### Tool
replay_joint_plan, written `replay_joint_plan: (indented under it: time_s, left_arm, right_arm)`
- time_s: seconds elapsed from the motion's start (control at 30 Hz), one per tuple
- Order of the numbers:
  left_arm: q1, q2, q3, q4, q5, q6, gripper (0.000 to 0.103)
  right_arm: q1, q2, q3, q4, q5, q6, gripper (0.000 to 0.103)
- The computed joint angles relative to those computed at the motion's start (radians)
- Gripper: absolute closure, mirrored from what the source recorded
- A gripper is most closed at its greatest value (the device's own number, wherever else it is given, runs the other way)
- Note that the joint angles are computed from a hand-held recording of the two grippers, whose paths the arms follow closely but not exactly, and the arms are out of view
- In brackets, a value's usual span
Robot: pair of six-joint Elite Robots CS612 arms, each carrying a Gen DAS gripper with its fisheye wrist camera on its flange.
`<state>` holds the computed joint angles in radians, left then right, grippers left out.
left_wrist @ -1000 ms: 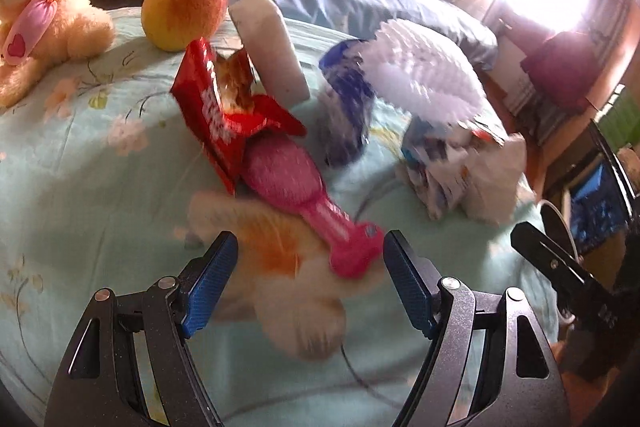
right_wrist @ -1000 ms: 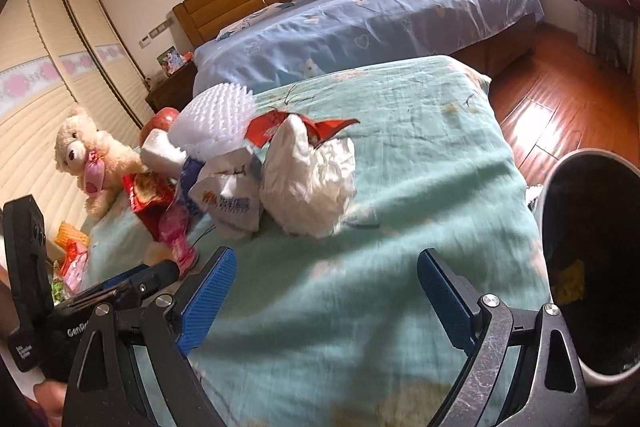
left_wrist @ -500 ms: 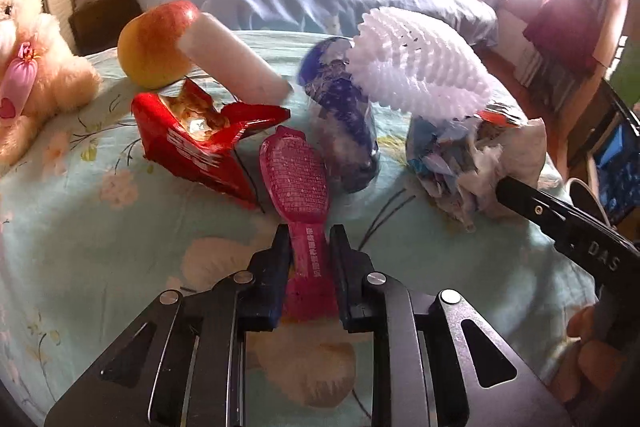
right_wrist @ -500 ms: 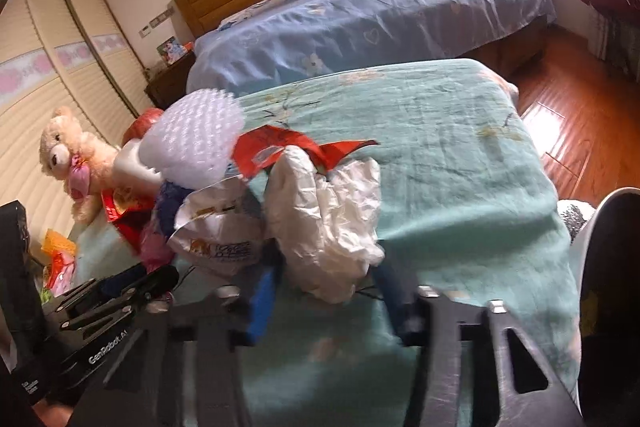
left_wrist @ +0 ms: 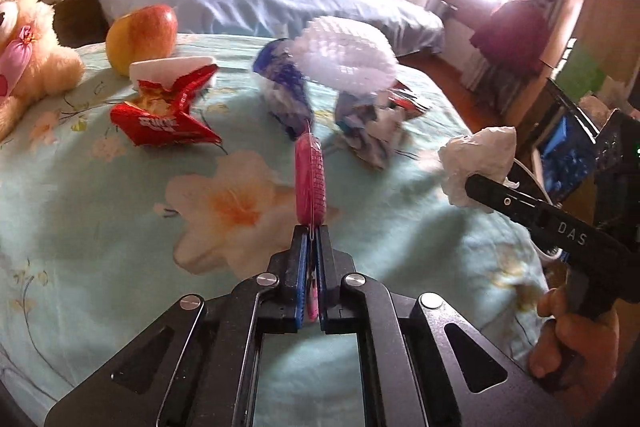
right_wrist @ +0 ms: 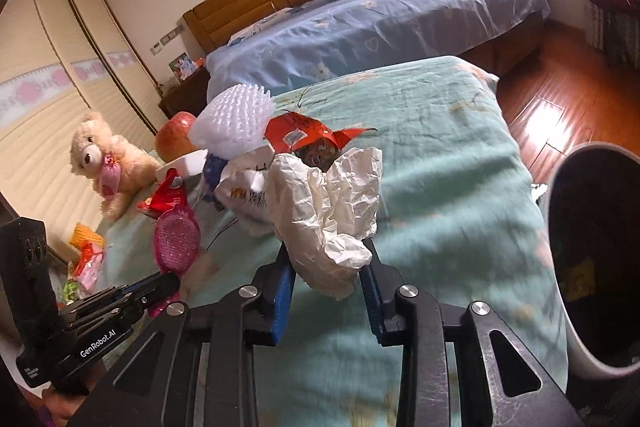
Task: Collect trash
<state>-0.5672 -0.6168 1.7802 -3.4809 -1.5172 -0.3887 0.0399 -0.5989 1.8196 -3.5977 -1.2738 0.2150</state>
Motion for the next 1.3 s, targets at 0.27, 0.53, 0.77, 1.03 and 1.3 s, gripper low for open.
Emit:
replay_joint_plan:
  time_s: [0.27,0.53,0.77,1.03,1.3]
  left_arm:
    - [-0.026,-0.015,0.040,-0.045,-0.031,0.026,0.100]
    - [-0.057,-0.018,0.042,-0.051,-0.069,0.063,0.100]
    - [-0.080,-0.014,0.025,-0.041,-0.097,0.088,0.100]
    - [-0.096,-0.007,-0.008,-0.016,-0.130,0.111,0.100]
    - [-0.117,0.001,-0.045,0.020,-0.150,0.139,0.100]
  right_arm:
    - [-0.012,-0.015,0.059,-0.071,0.005,0.036,0.072]
    - [-0.031,-0.022,0.114,-0.130,-0.007,0.060,0.072]
    - [-0.049,-0.033,0.161,-0.185,-0.048,0.081,0.072]
    - [-0.074,-0.040,0.198,-0.222,-0.082,0.095,0.072]
    - [-0.100,-0.044,0.227,-0.253,-0.114,0.109,0.072]
